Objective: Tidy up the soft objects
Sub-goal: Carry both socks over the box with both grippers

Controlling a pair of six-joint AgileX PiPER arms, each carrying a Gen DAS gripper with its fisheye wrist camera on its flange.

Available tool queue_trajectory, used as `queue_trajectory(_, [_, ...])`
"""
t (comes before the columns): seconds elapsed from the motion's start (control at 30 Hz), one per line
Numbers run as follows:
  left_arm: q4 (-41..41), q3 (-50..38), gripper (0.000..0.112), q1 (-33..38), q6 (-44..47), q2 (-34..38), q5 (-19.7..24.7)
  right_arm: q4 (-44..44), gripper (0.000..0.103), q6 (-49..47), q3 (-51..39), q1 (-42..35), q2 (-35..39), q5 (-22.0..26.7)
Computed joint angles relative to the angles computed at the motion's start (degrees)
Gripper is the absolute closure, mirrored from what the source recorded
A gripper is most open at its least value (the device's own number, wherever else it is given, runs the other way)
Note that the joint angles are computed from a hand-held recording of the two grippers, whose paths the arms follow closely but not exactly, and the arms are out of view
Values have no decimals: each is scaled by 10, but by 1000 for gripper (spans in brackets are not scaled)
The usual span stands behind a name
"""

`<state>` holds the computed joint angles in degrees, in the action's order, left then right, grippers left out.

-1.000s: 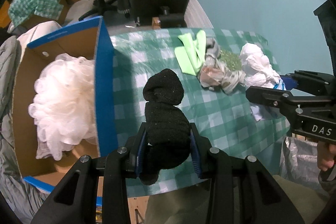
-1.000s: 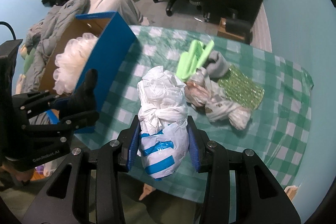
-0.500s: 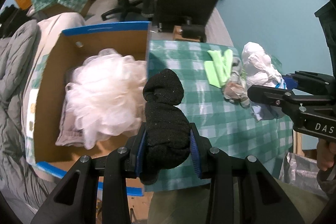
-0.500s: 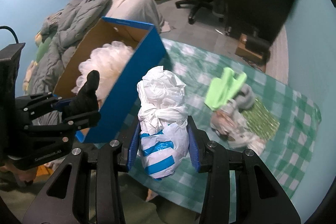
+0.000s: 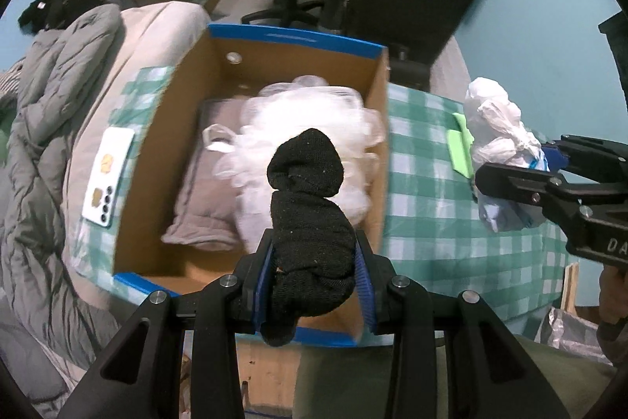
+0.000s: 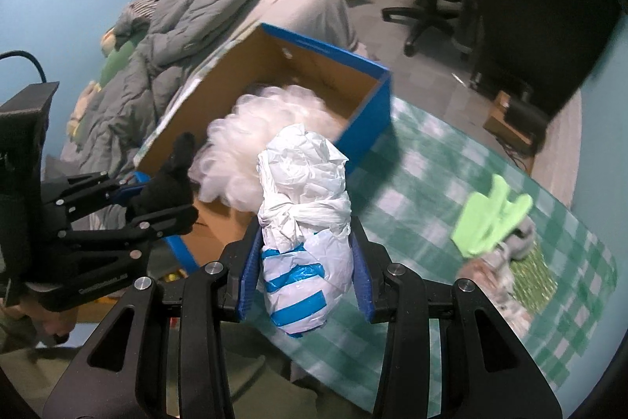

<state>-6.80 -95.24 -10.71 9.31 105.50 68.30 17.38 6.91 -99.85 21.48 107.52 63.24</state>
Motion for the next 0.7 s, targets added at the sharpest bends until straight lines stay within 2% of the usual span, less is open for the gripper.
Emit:
queue_trajectory(0.43, [-9, -11, 75, 73, 45, 25, -2, 16, 62, 19, -139, 60, 109, 34])
queue_trajectory(0.7, [-21, -16, 75, 98, 91, 49, -2, 21, 62, 44, -188, 81, 156, 46])
